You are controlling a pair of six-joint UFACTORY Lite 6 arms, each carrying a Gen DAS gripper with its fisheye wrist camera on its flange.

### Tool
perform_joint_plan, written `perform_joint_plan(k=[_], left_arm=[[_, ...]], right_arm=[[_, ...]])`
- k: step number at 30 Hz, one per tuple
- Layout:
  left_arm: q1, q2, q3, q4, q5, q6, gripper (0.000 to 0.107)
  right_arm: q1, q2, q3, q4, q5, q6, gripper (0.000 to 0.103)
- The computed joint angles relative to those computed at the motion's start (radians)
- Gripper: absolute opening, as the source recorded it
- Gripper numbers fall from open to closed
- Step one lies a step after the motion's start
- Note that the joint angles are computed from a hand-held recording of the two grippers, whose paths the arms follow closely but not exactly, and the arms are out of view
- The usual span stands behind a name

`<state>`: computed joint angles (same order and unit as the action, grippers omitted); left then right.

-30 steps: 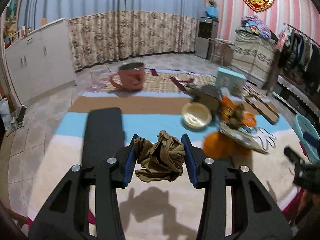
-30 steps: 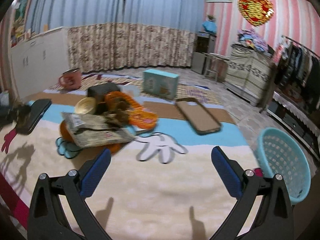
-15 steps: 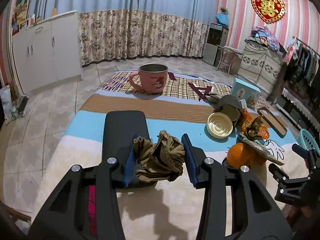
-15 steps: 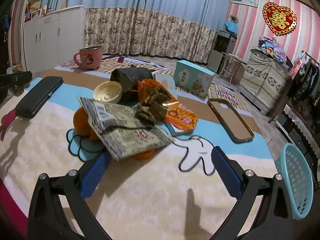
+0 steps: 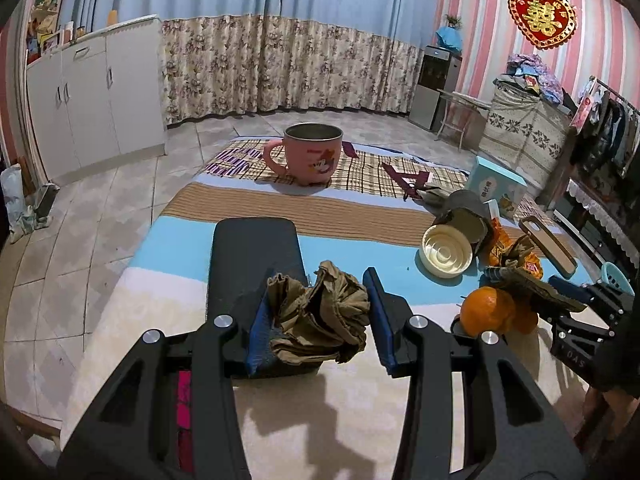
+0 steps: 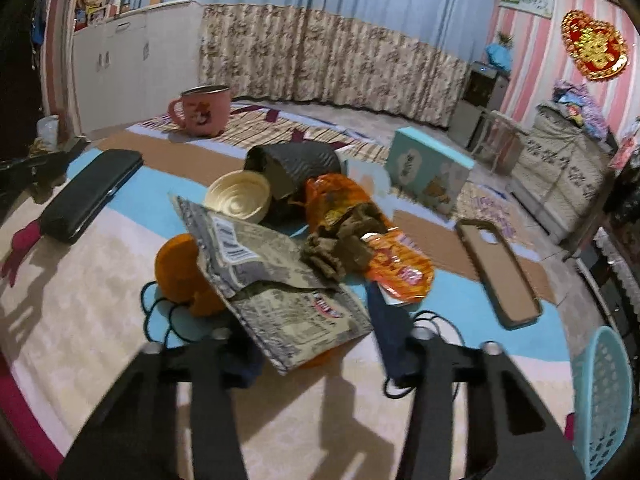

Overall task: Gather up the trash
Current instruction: 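Grasp the printed snack wrapper with the right gripper while the left holds the cloth, then carry the cloth and wrapper to the blue basket and open the left gripper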

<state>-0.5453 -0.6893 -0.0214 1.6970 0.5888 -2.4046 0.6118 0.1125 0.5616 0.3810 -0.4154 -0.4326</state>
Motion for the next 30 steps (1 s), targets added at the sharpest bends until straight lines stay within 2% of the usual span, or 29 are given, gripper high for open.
perform_joint_plan(k=[4,11,17,21,24,30], left_arm=[[-0.042,0.016,0.013,-0.033,0.032,0.008,0.042],[-0.191,0.046,0.077,-0.178,0.140,0.080,0.042],[-0.332,0.091,0.159,-0.282,0.242,0.122,0.042],[-0.393,0.141,0.212,-0.307,0.273,0.117,0.042],[-0.449,0.201,0.258,-0.321,0.303,0.103,0.042],[-0.512,0.339,0.346,-0.309,0.308,0.035,0.042]], right_arm=[[-0.012,-0.036,-0.030,-0.101,0.002,0.055,0.014],[-0.095,-0.168,-0.089,-0.348,0.043,0.244,0.008],[-0.226,-0.312,-0.148,-0.710,0.085,0.531,0.007],[-0.335,-0.400,-0.184,-0.991,0.092,0.770,0.007],[-0.433,-0.459,-0.211,-1.231,0.069,0.974,0.007],[-0.638,-0.497,-0.237,-1.553,-0.022,1.205,0.007]])
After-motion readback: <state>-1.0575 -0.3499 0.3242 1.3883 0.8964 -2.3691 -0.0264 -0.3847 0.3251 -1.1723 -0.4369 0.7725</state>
